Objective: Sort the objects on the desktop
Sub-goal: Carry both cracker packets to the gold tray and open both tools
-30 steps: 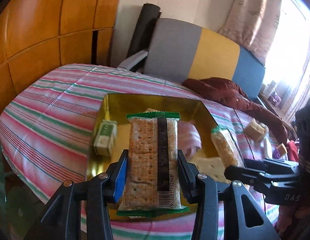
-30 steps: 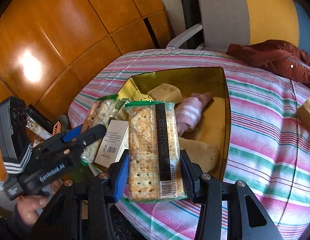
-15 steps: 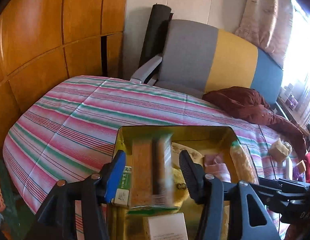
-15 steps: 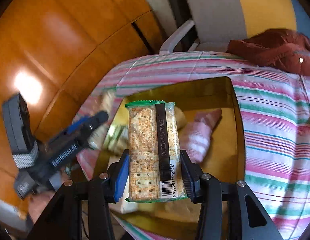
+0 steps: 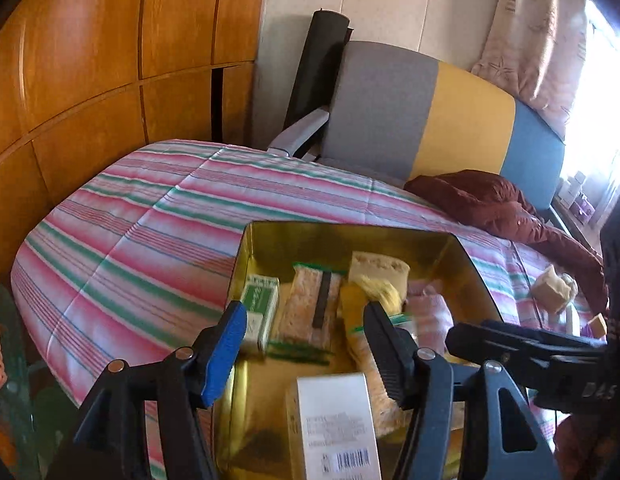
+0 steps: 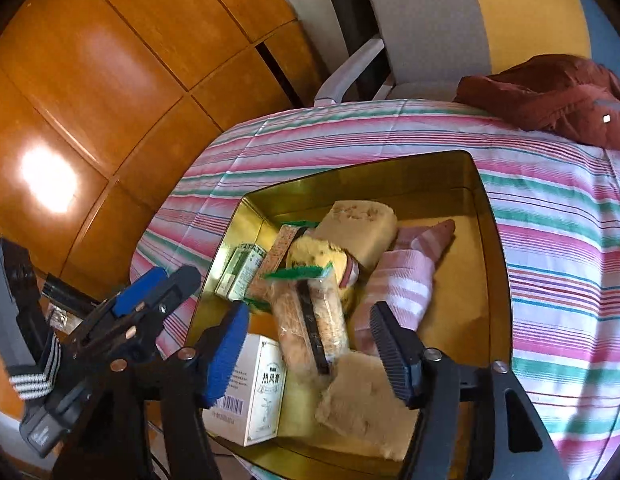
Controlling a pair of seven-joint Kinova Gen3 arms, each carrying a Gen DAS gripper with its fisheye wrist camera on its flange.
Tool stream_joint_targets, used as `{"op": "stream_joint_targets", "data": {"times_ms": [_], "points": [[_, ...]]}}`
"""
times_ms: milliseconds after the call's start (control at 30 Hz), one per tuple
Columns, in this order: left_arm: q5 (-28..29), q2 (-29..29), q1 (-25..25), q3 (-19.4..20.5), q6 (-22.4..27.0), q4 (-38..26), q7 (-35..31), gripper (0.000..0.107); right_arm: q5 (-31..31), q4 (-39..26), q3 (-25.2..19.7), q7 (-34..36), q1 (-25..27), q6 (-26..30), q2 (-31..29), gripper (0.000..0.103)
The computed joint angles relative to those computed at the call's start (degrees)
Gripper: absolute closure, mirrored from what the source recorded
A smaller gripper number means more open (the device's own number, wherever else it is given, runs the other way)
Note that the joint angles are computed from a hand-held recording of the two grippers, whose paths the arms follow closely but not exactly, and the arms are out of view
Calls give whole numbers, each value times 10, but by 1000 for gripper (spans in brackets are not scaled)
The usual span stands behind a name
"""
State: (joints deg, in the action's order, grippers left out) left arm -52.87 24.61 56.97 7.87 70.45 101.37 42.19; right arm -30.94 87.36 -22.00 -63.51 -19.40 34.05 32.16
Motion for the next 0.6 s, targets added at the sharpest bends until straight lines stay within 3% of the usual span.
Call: {"op": "stream_joint_targets", "data": {"times_ms": [67,167,367,600], "points": [[6,4,6,3,6,-6,4,46,-6,19,-8,13,6,-18,-10,11],[10,6,14,4,8,-11,11,45,1,47,-8,24,1,-50,-29,2],[28,20,31,7,38,-38,1,44,63,118,12,12,-37,-143,-78,0],[35,34,51,4,67,-63,-19,38,126,181,20,-40,-47,-218,-116,0]]}}
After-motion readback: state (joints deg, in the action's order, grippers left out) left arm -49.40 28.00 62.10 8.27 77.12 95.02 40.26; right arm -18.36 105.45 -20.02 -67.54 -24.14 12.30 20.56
